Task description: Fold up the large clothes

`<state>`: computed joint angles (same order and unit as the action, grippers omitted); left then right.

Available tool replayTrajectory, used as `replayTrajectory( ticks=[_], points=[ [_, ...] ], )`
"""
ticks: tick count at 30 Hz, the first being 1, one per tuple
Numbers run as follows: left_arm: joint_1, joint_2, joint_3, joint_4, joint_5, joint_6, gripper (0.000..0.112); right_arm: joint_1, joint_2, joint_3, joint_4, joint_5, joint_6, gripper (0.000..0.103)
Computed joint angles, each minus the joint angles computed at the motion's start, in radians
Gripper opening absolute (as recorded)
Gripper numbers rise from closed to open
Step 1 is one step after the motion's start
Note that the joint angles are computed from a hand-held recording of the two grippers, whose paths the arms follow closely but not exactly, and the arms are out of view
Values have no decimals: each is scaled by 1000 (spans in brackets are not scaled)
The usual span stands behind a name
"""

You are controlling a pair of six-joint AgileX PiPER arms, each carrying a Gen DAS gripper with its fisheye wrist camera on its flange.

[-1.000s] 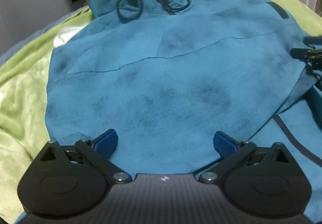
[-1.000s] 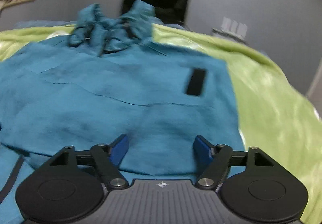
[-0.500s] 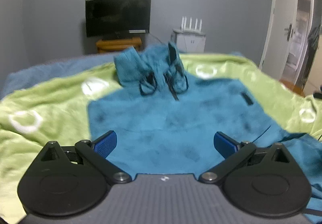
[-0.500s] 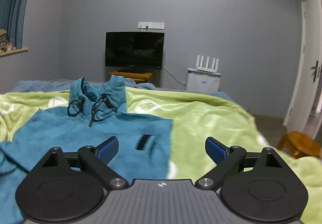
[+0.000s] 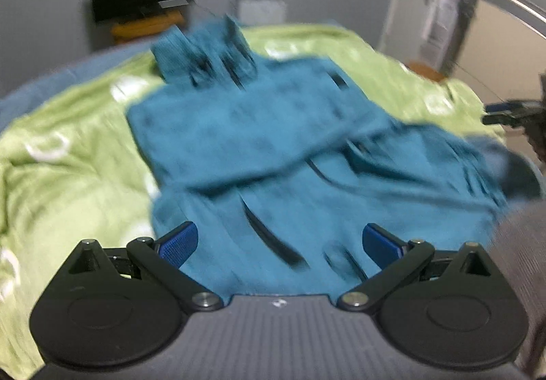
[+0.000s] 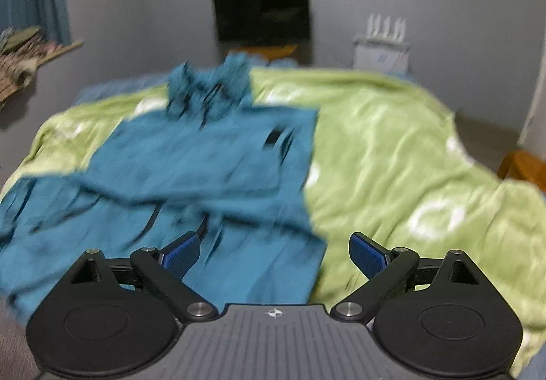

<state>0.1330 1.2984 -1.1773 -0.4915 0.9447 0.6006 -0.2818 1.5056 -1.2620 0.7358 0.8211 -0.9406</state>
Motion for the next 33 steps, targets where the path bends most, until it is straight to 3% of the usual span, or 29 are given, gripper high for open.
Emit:
replayTrajectory(
  ticks=[3, 7, 8, 10, 11, 14, 22, 24, 26, 27, 28, 29, 33],
  points=[
    [-35, -44, 44, 38, 81, -82, 103, 2, -33, 55, -74, 74, 21, 91],
    [-48, -56, 79, -30, 175, -155, 98, 3, -73, 129, -133, 152, 38, 85],
    [-79, -56, 87, -16, 170, -178, 89, 4, -81, 146, -147, 160, 46, 85],
    [-147, -56, 93, 58, 143, -240, 84, 14, -99, 178, -173, 150, 63, 84],
    [-153, -55, 103, 55, 136, -241, 72, 11, -112, 190, -171, 149, 61, 84],
    [-139, -48, 111, 46, 122, -255, 61, -2, -127, 193, -160, 176, 56, 83],
    [-172, -44, 118, 64, 56, -273, 43, -35, -74, 138, -113, 328, 52, 78],
    [-162, -45, 120, 40, 43, -255, 41, -7, -61, 159, -119, 300, 42, 78],
    [-155, -51, 124, 25, 23, -247, 33, 33, -77, 195, -124, 239, 26, 65],
    [-150, -54, 125, 20, 9, -247, 32, 46, -84, 203, -118, 221, 16, 39],
    [-140, -58, 127, 10, -3, -244, 28, 64, -98, 213, -116, 182, 19, 5],
    [-126, -62, 125, -3, -19, -243, 26, 78, -110, 214, -119, 142, 15, 6],
    [-114, -42, 67, 3, -57, -260, 23, 49, -85, 132, -21, 169, -21, 5]
  ],
)
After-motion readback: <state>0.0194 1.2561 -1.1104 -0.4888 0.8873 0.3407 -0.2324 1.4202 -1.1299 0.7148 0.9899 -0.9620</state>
